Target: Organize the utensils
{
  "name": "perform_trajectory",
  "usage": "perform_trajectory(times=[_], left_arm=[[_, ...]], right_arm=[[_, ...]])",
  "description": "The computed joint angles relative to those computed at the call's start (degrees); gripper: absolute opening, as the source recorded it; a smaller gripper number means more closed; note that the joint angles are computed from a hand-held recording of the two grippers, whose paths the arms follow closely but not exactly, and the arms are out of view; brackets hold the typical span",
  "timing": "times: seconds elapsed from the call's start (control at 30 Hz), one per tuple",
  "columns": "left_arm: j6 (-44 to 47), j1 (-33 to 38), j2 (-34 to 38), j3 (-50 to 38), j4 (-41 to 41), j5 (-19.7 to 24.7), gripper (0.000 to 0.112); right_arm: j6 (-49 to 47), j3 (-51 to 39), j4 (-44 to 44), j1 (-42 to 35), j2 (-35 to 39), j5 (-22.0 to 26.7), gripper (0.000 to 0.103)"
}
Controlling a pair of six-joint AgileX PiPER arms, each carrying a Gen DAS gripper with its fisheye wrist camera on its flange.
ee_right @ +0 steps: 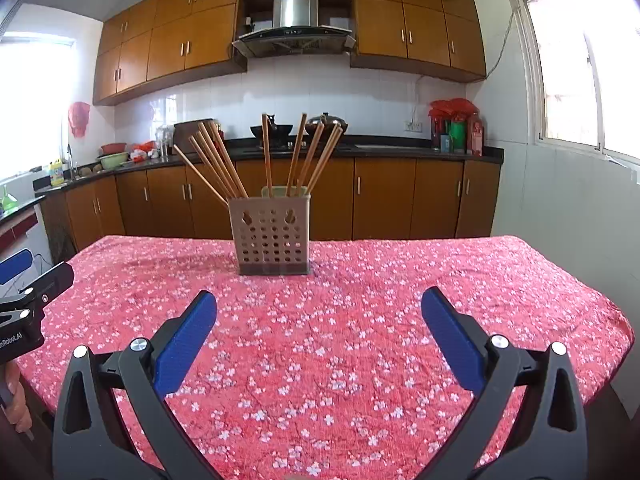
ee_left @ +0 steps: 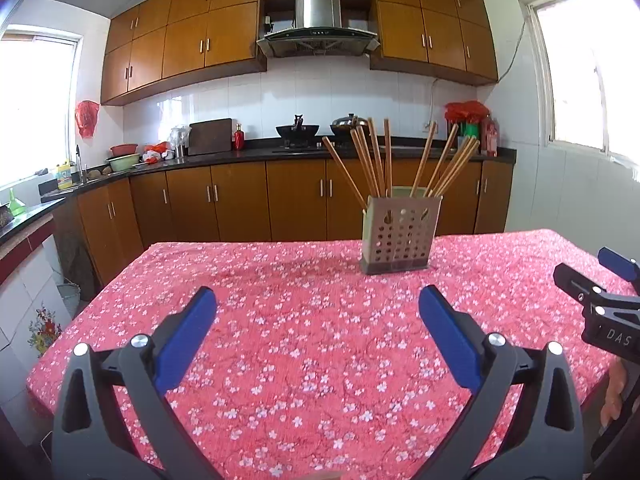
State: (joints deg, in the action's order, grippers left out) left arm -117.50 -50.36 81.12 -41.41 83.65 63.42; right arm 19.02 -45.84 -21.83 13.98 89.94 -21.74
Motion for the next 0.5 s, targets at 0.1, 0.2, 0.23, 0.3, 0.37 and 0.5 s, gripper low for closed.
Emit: perform_trajectory(times=[0.1, 0.2, 0.23, 0.3, 0.37, 0.5], left_arm=[[-0.44, 0.09, 0.74, 0.1, -0.15, -0.51, 0.099], [-0.74, 0.32, 1.0, 0.24, -0.2, -1.29, 0.099], [-0.91, 0.53, 0.93, 0.49, -0.1, -1.67, 0.099], [-1.05, 0.69, 1.01, 0.45, 0.0, -1.89, 0.099], [-1.32, 0.69, 1.09, 0.47, 0.17, -1.95, 0.099], [-1.31, 0.99, 0.93, 0.68, 0.26, -2.73, 0.099]], right_arm=[[-0.8, 0.31, 0.83, 0.07, 0.21, 0.27, 0.101], [-0.91, 0.15, 0.87, 0.22, 0.32, 0.77, 0.101], [-0.71, 0.15, 0.64, 0.22, 0.25, 0.92, 0.101], [-0.5, 0.06, 0.49, 0.35, 0.27, 1.09, 0.101], [0.58, 0.03, -0.62, 0.33, 0.21, 1.24, 0.101], [1.87, -0.21, -1.53, 0.51, 0.32, 1.91, 0.101]])
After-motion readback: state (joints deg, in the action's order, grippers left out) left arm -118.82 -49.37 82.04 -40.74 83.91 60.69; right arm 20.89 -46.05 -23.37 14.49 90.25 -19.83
